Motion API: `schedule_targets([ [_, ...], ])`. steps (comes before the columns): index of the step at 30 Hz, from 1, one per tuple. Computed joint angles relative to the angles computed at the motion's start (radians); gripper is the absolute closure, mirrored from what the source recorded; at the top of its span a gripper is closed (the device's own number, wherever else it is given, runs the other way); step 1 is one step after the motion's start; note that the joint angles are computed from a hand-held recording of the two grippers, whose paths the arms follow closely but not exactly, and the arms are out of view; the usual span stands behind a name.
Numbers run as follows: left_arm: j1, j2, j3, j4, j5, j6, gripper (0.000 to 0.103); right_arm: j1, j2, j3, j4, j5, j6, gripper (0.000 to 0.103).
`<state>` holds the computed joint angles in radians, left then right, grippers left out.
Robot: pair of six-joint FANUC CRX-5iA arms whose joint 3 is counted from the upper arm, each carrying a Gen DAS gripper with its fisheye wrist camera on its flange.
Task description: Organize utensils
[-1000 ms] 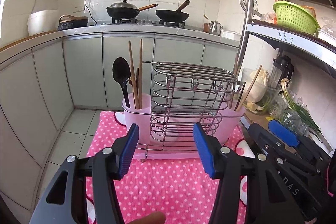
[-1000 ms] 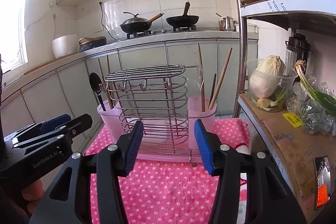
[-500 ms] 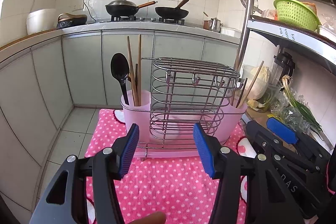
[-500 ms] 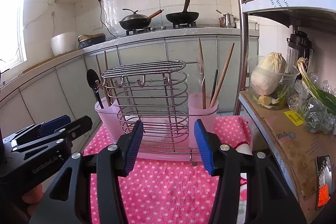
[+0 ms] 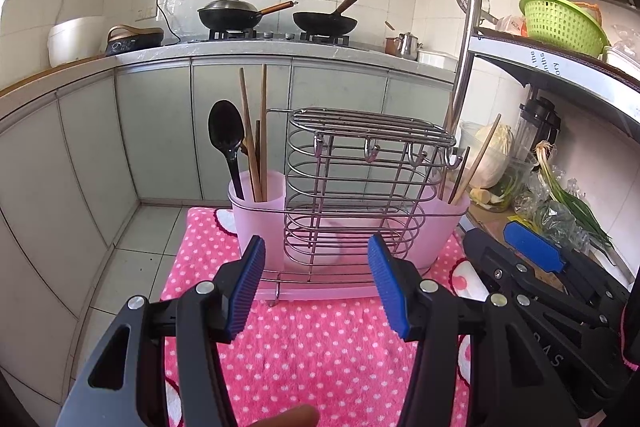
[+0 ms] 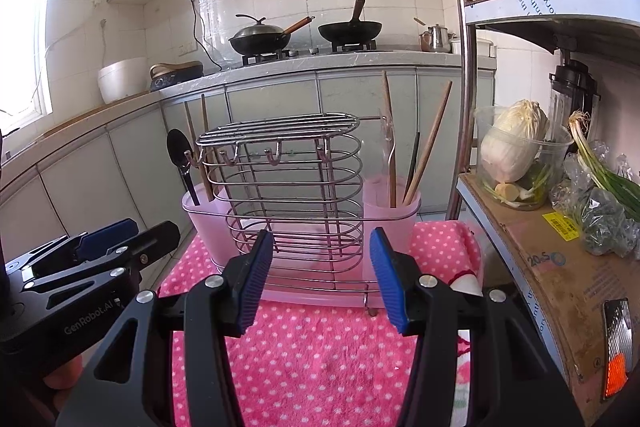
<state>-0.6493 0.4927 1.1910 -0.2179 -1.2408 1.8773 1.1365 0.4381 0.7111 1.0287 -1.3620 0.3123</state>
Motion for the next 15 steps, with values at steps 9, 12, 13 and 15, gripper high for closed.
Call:
schedule_targets([
  [9,0.003,0.002,0.004,0.006,-0.004,0.001,0.05,0.001,0.0,0.002,-0.001,0.002,-0.002,0.052],
  [12,0.002,0.005,0.009,0.006,-0.007,0.0,0.05,0.001,-0.001,0.0,-0.002,0.002,-0.002,0.052],
  [13,0.002,0.005,0.01,0.006,-0.008,0.0,0.05,0.001,-0.002,-0.001,-0.002,0.003,-0.001,0.052],
  [15,0.002,0.006,0.01,0.008,-0.01,-0.002,0.05,0.0,-0.004,-0.005,-0.001,0.006,-0.001,0.052],
])
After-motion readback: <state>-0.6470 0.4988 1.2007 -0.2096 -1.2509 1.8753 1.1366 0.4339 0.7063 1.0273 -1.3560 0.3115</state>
